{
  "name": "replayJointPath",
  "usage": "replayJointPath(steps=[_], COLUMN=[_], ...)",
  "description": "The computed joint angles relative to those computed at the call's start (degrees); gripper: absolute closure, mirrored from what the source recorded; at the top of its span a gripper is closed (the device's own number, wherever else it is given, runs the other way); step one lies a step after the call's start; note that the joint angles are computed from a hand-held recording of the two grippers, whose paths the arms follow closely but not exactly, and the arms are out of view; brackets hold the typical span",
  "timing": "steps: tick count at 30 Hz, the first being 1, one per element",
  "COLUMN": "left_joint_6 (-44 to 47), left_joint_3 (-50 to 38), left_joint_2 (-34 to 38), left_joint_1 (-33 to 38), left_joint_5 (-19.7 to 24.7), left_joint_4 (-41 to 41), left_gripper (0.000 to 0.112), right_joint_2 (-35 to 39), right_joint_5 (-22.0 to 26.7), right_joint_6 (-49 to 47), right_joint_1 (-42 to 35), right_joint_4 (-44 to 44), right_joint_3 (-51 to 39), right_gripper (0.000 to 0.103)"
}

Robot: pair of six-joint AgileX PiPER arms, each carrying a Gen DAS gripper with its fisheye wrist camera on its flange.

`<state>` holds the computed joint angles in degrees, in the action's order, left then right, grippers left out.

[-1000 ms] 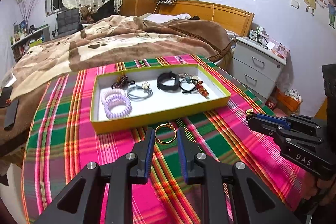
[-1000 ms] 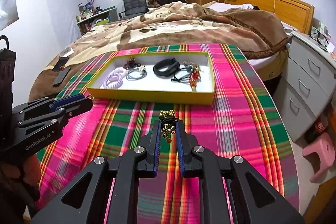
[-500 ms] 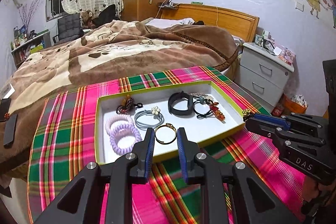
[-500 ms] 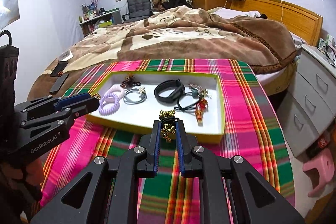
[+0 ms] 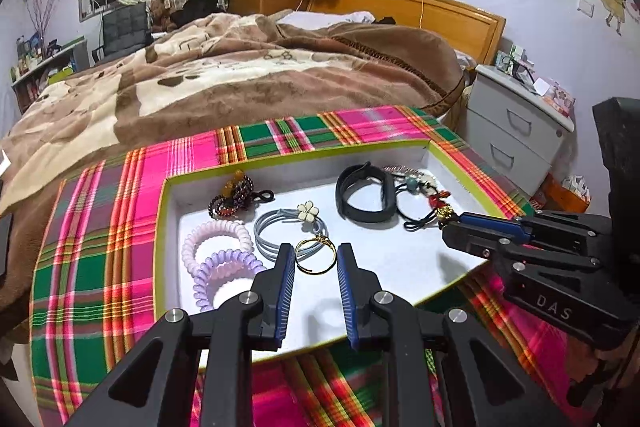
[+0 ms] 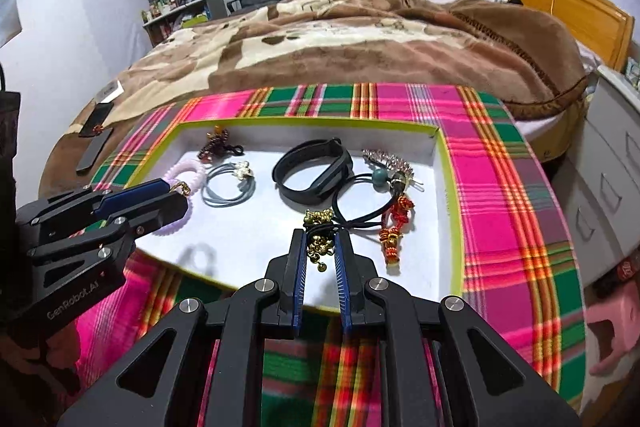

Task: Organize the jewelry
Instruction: 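Carry the gold ring and gold bells over the box with both tools, then open both tools to drop the ring and bells into the box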

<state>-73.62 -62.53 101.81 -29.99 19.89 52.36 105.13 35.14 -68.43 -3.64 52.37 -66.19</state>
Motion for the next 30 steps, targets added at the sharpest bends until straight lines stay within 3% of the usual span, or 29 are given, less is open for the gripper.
replayJointPath(steps=[11,20,30], left_joint_6=[12.7,17.1,16.7], left_joint_3=[-3.9,-6.3,-5.2], left_joint_2=[4.8,7.2,6.1], left_joint_1=[2.3,2.7,2.8], left_joint_5=[-0.7,1.3,0.0], left_joint_4=[-11.2,-16.0,-15.9], left_gripper=[0.09,0.09,0.09], right_joint_2=[5.7,6.2,5.3], right_joint_5=[0.7,-0.1,-0.1], right_joint_6=[8.0,9.3,7.3], right_joint_1=[2.6,3.5,2.8], right_joint_4=[-7.6,-9.6,-7.8], right_joint_3=[-5.9,-6.6,-5.4], right_gripper=[0.089,0.088,0.085])
